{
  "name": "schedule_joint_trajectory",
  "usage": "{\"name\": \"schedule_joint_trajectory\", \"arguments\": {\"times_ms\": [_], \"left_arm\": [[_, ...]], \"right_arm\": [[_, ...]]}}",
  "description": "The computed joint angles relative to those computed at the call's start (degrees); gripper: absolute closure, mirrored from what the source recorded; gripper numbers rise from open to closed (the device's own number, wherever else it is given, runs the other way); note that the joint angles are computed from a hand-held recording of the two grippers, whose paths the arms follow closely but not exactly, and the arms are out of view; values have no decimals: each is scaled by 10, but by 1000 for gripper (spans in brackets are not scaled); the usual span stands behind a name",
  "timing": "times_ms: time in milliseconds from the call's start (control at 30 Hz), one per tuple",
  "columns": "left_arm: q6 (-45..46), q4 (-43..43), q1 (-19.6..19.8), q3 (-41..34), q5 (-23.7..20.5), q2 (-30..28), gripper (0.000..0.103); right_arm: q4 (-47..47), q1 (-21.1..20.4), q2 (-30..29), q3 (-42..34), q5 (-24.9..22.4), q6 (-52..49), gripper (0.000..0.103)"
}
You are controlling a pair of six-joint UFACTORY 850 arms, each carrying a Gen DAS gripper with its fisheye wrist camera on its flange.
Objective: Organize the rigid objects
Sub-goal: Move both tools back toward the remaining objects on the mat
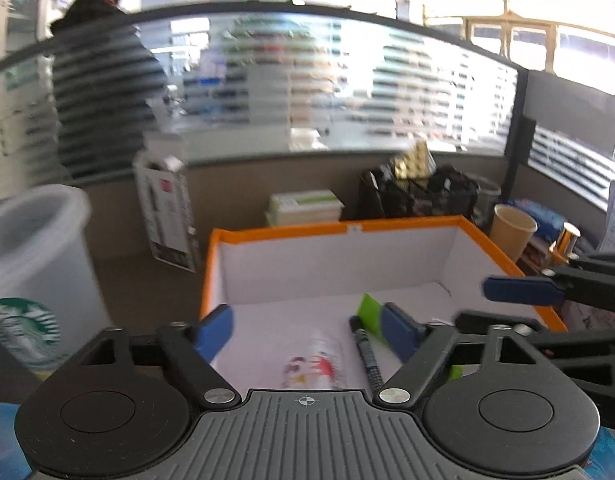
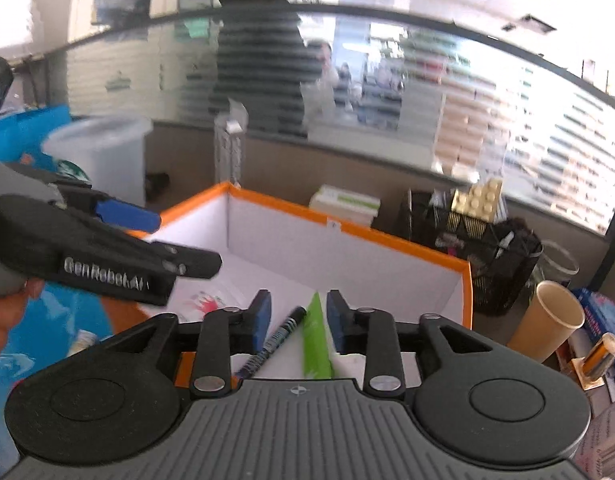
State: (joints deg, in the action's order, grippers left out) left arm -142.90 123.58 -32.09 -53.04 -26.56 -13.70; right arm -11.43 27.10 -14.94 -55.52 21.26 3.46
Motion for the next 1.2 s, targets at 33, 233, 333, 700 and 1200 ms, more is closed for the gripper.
{"name": "schedule_joint_trajectory", "arguments": {"times_ms": [33,233,333,700,1200], "left_arm": [[-1,-1,-2,9,-10,8,14],[9,-15,-18,85,-65,58,3],[11,-37,-19,112,-68,64,3],[-41,-39,-13,174,-31,67,3],[-35,-40,-35,195,-5,52,3]], "right_arm": [[-8,1,9,12,9,8,69],[-19,-4,73,108,92,9,23],[34,-3,92,147,112,-48,16],[-24,-36,65,182,61,17,15],[-106,-42,18,152,13,57,17]]}}
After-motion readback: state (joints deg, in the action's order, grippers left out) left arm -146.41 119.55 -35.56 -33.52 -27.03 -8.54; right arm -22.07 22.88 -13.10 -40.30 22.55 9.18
